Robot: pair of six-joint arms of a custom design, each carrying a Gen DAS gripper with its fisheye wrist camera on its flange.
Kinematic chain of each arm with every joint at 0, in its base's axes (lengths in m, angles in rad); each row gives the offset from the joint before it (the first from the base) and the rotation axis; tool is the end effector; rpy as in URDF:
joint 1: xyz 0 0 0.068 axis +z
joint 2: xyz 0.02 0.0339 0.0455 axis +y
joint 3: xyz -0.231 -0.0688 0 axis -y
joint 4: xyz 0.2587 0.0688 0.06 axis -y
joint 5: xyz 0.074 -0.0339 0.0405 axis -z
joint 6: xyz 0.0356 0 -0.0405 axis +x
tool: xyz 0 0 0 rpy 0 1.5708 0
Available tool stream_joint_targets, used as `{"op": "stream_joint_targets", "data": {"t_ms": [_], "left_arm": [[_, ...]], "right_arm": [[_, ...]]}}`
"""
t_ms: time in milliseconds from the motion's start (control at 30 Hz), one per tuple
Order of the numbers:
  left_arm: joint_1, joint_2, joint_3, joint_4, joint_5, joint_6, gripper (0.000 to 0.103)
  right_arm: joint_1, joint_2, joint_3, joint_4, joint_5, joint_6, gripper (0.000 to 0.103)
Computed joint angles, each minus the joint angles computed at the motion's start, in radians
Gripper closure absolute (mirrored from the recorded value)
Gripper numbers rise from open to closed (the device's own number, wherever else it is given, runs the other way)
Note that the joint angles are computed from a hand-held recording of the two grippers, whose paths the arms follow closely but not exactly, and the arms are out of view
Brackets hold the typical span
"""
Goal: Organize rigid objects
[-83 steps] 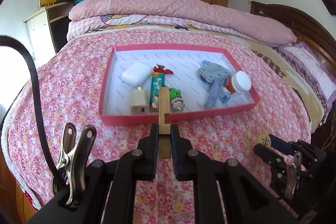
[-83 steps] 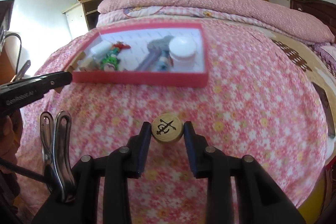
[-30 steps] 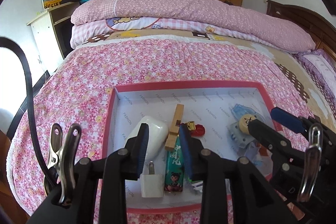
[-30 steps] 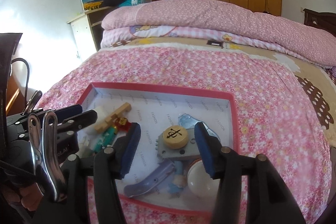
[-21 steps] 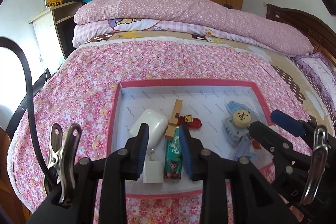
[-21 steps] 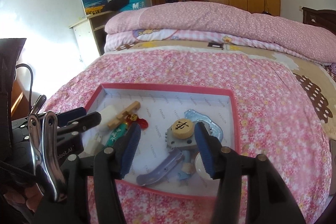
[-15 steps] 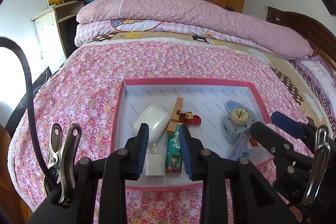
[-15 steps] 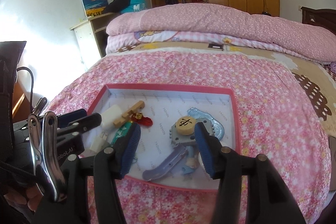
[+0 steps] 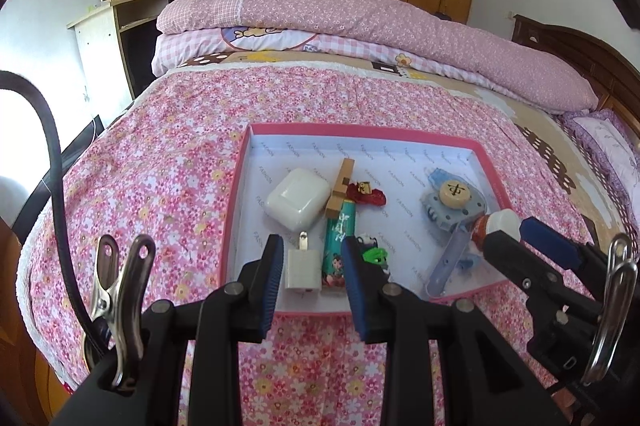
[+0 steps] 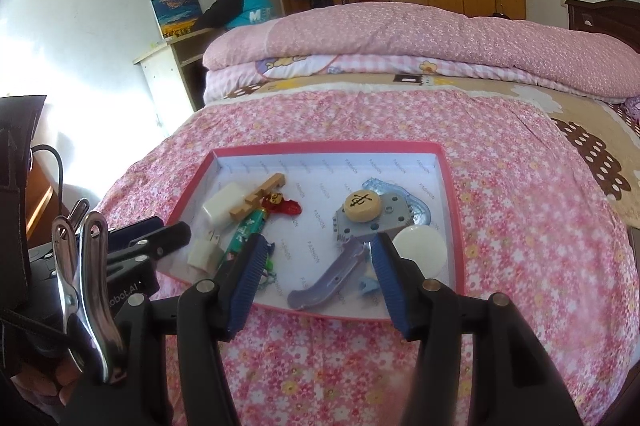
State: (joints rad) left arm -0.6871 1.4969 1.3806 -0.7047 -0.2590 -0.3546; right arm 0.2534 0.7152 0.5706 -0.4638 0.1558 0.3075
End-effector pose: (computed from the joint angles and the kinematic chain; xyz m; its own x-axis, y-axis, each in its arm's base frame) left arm 0.2692 -0.2091 0.2941 -0.6966 0.1374 -0.7042 0.2520 0.9658 -0.0609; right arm 0.1948 0.0447 0.2247 -0.5650 0.1626 -0.8089 0.0489 0.9853 0.1638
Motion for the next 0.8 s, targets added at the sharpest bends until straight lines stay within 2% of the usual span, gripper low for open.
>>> {"op": "stream_joint_targets", "data": {"t_ms": [300, 567, 800], "left_arm": [[-0.026, -0.096, -0.081, -0.011, -0.011, -0.026, 0.072], [-0.057, -0.182, -0.172, -0.038, -0.015, -0.092, 0.072], [-0.08, -0.211, -0.218, -0.062, -0.023, -0.112, 0.072]], "right_arm": [[0.067, -0.094, -0.037, -0.071, 0.055, 0.052, 0.047], [0.155, -0.222, -0.103, -0.175, 0.125, 0.13, 0.047], [0.224, -0.291, -0.14, -0.25, 0.18, 0.181, 0.047]]}}
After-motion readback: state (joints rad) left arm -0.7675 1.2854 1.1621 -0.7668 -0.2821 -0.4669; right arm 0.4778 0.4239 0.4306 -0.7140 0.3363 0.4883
